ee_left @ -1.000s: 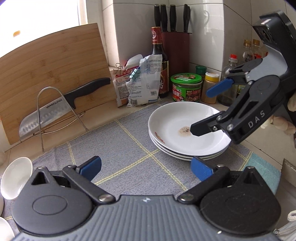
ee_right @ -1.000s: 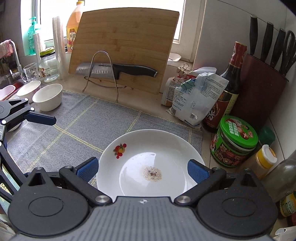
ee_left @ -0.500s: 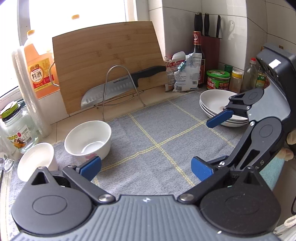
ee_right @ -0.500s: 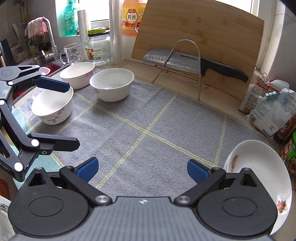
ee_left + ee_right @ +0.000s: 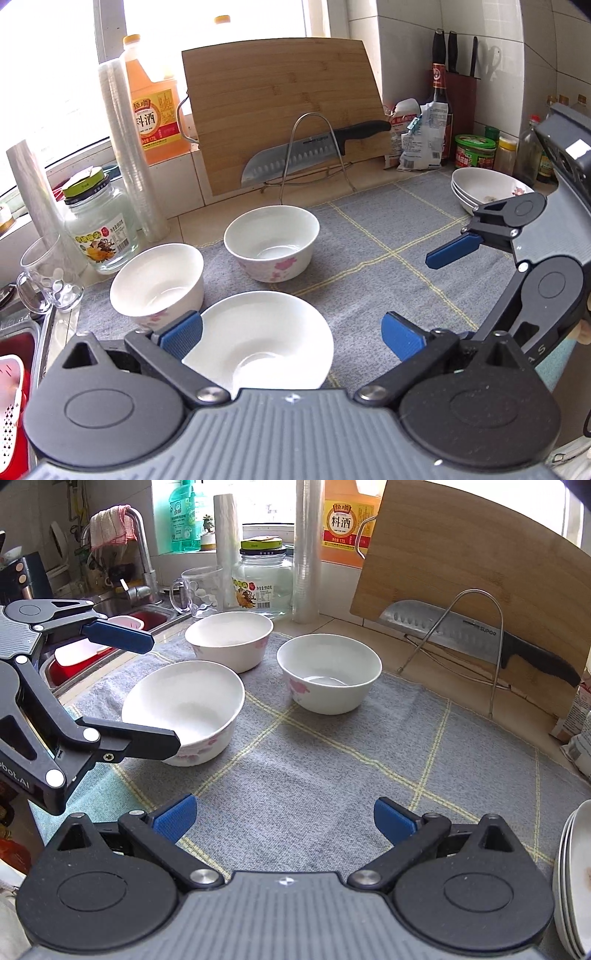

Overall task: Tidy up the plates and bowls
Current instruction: 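Move both tools toward the white bowls on the towel, then grasp the rim of the plain white bowl with the left tool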

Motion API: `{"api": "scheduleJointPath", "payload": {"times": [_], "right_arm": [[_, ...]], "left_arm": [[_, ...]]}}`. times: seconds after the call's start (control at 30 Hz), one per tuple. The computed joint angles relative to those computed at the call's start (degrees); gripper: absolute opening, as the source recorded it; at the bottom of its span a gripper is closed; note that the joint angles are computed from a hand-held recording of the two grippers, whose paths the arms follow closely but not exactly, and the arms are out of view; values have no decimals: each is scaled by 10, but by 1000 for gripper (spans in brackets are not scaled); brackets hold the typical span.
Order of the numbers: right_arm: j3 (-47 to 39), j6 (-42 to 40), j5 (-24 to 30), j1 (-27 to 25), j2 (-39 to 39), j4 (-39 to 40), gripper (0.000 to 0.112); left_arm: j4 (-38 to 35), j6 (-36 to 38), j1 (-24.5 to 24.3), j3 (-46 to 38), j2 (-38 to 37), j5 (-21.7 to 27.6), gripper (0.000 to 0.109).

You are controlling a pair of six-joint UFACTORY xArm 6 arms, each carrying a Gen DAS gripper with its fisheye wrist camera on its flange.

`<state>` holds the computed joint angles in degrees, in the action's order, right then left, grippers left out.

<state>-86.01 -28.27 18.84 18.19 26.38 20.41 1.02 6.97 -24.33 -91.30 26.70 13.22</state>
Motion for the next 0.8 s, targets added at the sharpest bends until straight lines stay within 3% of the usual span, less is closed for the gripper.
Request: {"api": "scheduleJointPath", "payload": {"times": [0.33,0.63,0.73,0.8], "right_arm": [[-38,-2,-1,26,38,13,103],[-88,-23,-5,49,80,36,103],[-105,-23,-9,55,95,28,103],[-112,-26,-14,58,102,26,103]], "left_arm": [[-26,2,33,-24,23,23,102],[-116,89,50,-110,72,114,100],[-139,119,52,-133,82,143,90],[-147,131,52,-146,89,157,89]]}}
